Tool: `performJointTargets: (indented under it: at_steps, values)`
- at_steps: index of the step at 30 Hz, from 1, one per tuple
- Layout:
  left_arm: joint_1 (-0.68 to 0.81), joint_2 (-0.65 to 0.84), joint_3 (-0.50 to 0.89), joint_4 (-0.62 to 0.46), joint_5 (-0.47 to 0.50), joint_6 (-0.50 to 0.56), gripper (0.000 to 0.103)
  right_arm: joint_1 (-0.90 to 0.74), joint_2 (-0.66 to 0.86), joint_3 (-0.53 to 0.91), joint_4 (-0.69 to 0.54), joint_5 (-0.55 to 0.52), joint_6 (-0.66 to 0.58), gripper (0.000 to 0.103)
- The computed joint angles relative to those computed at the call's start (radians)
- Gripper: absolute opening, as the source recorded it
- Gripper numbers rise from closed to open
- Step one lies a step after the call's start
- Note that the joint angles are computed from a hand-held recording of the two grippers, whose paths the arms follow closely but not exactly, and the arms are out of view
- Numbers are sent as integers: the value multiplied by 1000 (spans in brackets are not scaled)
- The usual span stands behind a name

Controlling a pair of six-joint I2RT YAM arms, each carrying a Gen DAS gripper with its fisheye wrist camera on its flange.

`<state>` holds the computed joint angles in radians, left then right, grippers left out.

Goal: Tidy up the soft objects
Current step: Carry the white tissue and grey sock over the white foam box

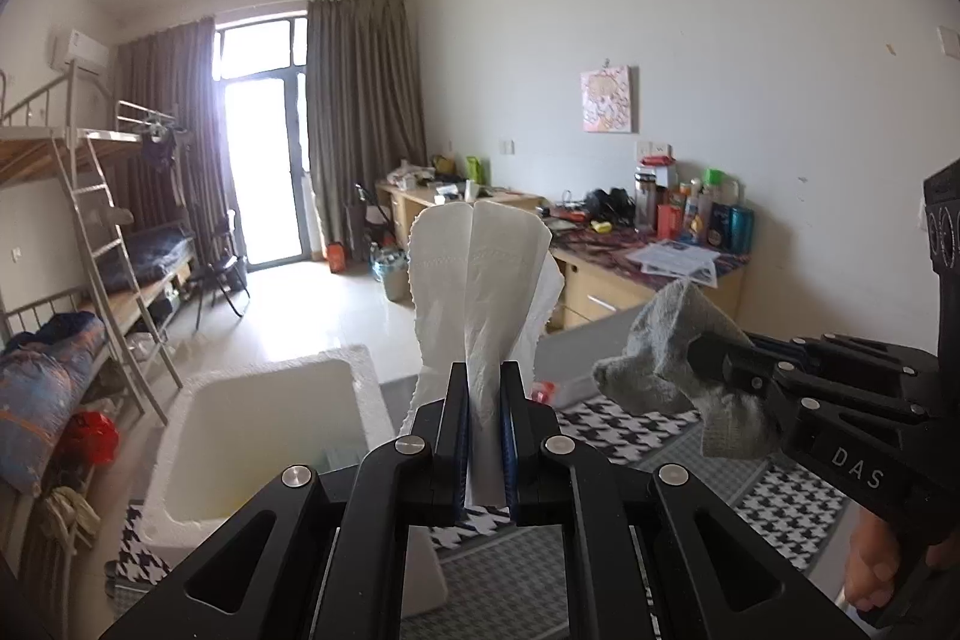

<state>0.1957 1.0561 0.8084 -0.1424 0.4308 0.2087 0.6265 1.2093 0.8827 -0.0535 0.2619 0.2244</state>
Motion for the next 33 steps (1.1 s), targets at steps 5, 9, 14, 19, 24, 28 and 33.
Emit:
performJointTargets:
  at_steps: [5, 9, 14, 19, 24, 28, 33]
  values:
    - [40, 44, 37, 9, 13, -10, 10, -5, 37, 42, 0, 3, -9, 12]
    - [56, 70, 65, 13, -3, -20, 10, -3, 61, 70, 12, -9, -22, 12]
    - [67, 94, 82, 21, -29, -42, 10, -5, 101, 104, 30, -36, -25, 12]
    - [67, 109, 88, 33, -62, -50, 10, -11, 133, 122, 36, -74, -27, 12]
    - [76, 108, 79, 53, -104, -58, 10, -1, 163, 154, 32, -96, -27, 12]
    - [88, 114, 85, 48, -130, -75, 10, 18, 188, 172, 53, -119, -38, 12]
    - [103, 131, 96, 32, -141, -76, 10, 15, 243, 229, 34, -175, -36, 12]
